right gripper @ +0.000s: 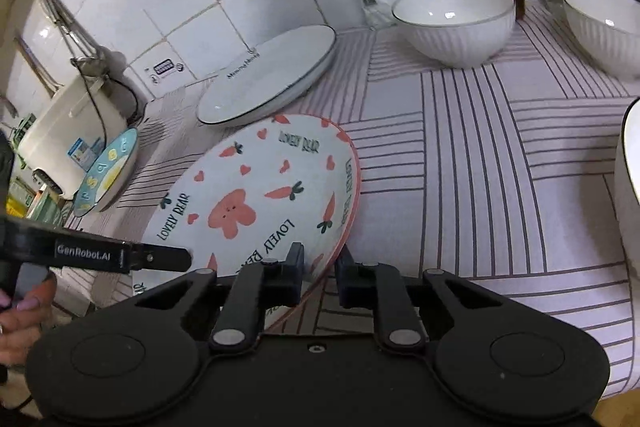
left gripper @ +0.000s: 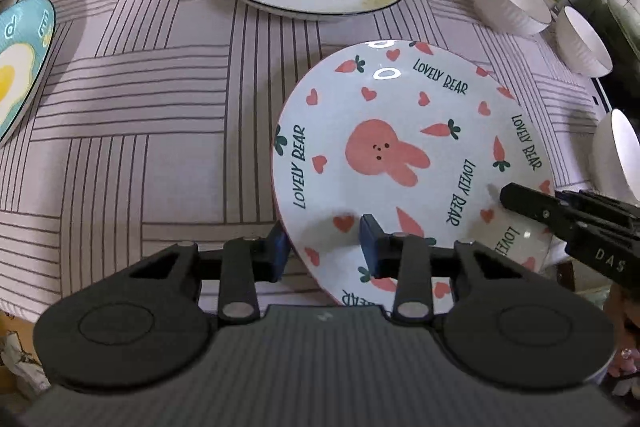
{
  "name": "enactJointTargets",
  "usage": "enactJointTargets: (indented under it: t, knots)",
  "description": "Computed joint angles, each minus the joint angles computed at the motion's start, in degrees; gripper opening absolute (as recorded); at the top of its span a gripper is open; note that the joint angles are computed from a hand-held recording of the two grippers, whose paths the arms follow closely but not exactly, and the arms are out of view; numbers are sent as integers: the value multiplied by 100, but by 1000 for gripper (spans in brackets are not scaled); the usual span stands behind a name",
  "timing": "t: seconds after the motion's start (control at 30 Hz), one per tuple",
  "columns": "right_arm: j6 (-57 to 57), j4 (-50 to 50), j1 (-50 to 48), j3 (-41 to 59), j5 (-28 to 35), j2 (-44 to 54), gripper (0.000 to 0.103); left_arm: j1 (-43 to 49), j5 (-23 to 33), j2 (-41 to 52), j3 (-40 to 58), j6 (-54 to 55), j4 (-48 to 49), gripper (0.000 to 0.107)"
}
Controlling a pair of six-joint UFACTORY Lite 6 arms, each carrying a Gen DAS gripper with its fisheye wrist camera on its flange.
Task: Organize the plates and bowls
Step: 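Carry the pink bunny plate with the left tool and stack it onto the white plate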
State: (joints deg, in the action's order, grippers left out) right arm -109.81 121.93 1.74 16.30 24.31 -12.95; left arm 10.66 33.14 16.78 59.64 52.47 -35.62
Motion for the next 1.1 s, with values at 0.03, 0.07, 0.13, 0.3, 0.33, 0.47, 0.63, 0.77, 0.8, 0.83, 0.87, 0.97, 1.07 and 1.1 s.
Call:
enactJointTargets:
  t: [0.03, 0.07, 0.13, 0.3, 0.33, 0.47, 0.63, 0.77, 0.8, 0.83, 0.87, 0.97, 1.07, 1.1]
  knots:
    - [93, -118, 51, 22, -81, -47, 21, 13, 15, -67, -17, -38, 67, 36]
    - [135, -178, 169, 57, -224, -89, 21, 44, 10, -173, -96, 7, 66, 36]
    - [149, -181, 302, 48, -326, -200, 22, 129, 161, -284, -63, 21, 151, 37]
    - [1027, -926, 443, 151, -506, -557, 22, 266, 420, -637, 16, -227, 388, 37]
    - [1276, -1148, 496, 204, -556, -622, 22, 273, 413, -698, 47, -357, 460, 37]
    - [1995, -2065, 502, 478, -442, -624, 23, 410, 680, -618, 452, -542, 609, 37]
    - [2079, -2143, 586, 954, -418, -327, 23, 512, 826, -431, 997, -514, 599, 37]
    - [1905, -2046, 545, 1517, -330, 168, 23, 448, 1064, 172, 1989, -741, 724, 37]
    - [1811, -1960, 527, 1669, -300, 318, 23, 428, 1144, 391, 2321, -810, 758, 37]
    - [1714, -1878, 478, 1841, -231, 507, 23, 402, 1227, 645, 2697, -880, 794, 37]
    - [1589, -1774, 427, 2023, -157, 710, 23, 358, 1300, 904, 3089, -962, 857, 37]
    - [1191, -1460, 335, 2671, -61, 1414, 23, 227, 1313, 1600, 4042, -1043, 913, 37]
    - [985, -1434, 180, 3512, 115, 2338, 23, 144, 1610, 2582, 5317, -1696, 1117, 37]
    - [1098, -1522, 139, 3785, 162, 2613, 23, 116, 1732, 2923, 5787, -1867, 1171, 37]
